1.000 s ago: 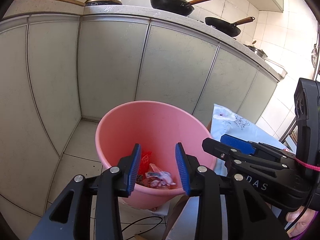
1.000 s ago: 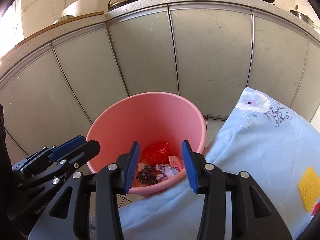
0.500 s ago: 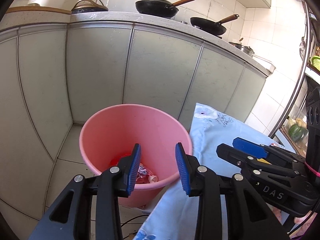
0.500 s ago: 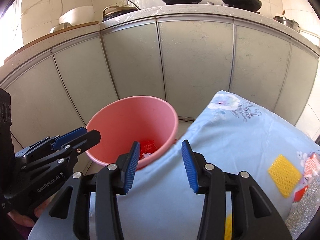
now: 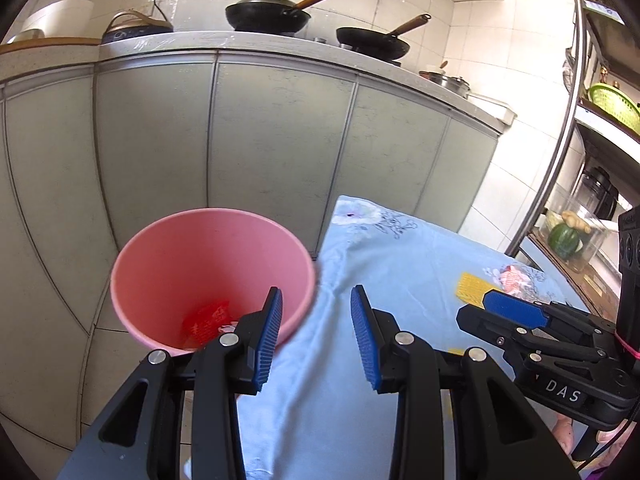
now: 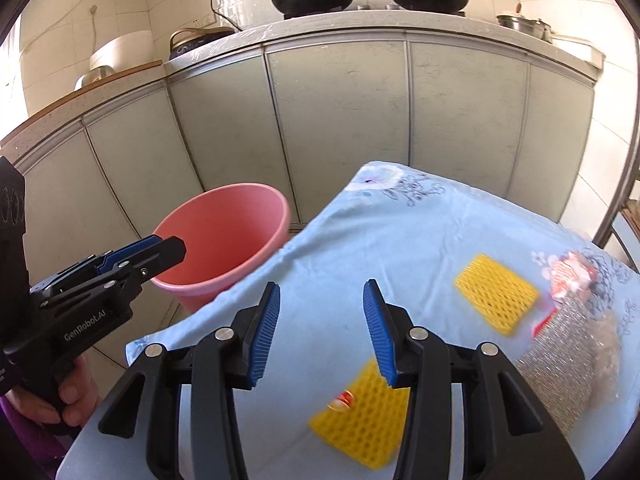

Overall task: Collect trash
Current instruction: 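Move both open tools back over the remaining trash on the table, then grasp the silver mesh scrubber with the left tool while the right tool grasps the clear plastic bag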

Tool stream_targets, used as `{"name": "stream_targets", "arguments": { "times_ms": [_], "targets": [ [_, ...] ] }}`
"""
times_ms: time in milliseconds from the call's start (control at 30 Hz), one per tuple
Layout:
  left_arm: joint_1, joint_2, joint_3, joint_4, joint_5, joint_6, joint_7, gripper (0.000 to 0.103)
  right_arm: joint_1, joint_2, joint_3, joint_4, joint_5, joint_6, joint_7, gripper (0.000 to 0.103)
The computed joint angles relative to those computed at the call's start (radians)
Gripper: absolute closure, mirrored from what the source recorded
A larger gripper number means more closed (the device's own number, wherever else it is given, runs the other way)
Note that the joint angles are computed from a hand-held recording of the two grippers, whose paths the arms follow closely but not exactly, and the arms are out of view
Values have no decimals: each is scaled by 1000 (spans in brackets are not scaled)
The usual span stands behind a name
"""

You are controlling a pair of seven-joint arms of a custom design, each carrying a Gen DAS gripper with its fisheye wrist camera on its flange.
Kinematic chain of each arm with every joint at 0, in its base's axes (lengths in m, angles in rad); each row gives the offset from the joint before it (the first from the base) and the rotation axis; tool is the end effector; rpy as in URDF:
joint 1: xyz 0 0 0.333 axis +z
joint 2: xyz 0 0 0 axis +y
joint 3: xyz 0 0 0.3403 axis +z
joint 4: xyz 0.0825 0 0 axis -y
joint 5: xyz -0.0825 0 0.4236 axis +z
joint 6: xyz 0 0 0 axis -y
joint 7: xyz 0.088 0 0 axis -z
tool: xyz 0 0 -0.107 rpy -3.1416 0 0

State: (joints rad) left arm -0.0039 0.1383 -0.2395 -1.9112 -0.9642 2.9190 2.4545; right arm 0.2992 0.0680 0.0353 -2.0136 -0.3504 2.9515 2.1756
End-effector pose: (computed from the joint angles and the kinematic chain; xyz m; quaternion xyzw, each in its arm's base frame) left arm 0.6624 -0.1042 0.5121 -0.5398 0.6960 -0.4307 0.1967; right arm 0.6084 0.2350 0.5266 -0.6528 0.6256 -0.2248 0.3632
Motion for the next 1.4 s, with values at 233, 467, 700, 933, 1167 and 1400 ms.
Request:
{"name": "stream_targets", "arguments": {
  "times_ms": [233, 467, 700, 933, 1167, 1400],
  "targets": [
    [-24, -19, -11, -12, -16, -25, 38, 68, -43, -90, -5, -104, -150, 12, 182, 59],
    [-64, -34, -12, -17, -33, -61, 94, 68, -145, -179, 40, -196, -282, 5, 348, 59],
    [-102, -31, -18, -6, -12, -117, 126, 67, -255, -269, 91, -286, -395, -16, 489, 59],
    [-129, -10, -33, 28, 20, -192, 136, 54, -327, -339, 107, -371, -387, -18, 530, 59],
    [-157, 14, -53, 60, 73, -264, 161, 51, -392, -372, 132, -425, -367, 9, 550, 59],
    [-182, 74, -68, 117, 141, -342, 134, 50, -449, -399, 165, -453, -372, 9, 560, 59]
  ]
}}
